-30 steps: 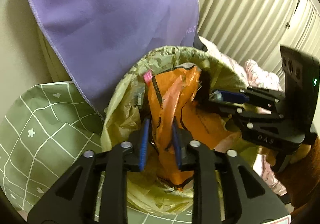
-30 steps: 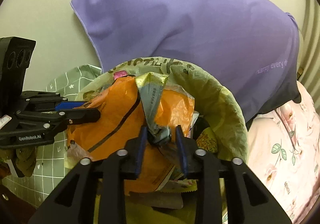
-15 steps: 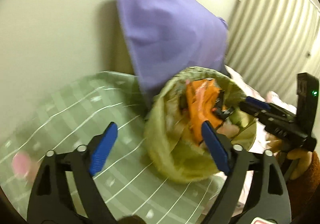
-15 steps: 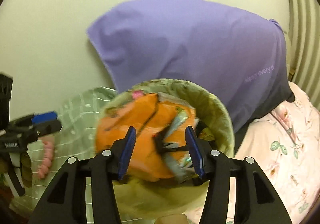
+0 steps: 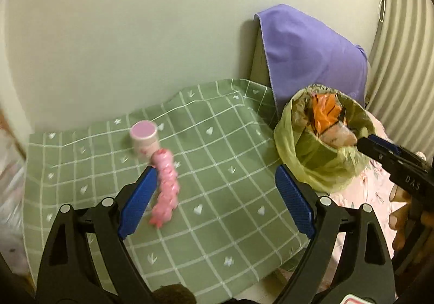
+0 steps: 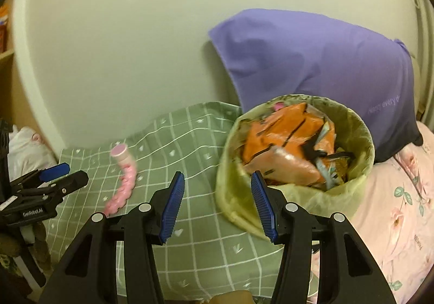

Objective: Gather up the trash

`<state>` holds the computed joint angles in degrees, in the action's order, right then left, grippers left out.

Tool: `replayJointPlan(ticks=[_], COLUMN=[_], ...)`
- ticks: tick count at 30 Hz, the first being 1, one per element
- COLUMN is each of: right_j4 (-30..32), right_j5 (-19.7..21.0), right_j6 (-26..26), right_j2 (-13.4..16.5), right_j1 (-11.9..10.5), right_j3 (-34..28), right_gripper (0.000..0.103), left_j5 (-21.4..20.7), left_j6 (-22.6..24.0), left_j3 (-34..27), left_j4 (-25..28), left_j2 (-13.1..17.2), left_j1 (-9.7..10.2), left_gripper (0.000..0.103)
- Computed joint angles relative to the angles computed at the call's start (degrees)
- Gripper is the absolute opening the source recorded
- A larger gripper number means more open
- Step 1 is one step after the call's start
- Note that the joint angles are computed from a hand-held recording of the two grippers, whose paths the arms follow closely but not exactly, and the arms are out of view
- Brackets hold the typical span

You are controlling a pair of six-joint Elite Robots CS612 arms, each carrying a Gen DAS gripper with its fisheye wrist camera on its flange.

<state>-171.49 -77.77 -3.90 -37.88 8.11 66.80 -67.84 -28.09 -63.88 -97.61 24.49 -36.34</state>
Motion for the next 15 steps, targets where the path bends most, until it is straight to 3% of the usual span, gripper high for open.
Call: replayJointPlan(ticks=[6,15], right_j4=[-3.27,-7.04], right_j5=[0.37,-0.02], right_j6=[0.44,-1.11], right_j2=[-1.35,-3.48], right_j1=[0.74,0.88], right_j3=[3.12,7.32], right_gripper=[0.048,0.048], left_j5=[6.07,8.05], left_j6=[-2.26,-3.29], left_j3=[-5.66,-7.44], left_j4=[4.01,4.08], left_j2=[2.28,2.86], left_j1=[-1.86,-3.00], left_gripper=[0.084,0.084])
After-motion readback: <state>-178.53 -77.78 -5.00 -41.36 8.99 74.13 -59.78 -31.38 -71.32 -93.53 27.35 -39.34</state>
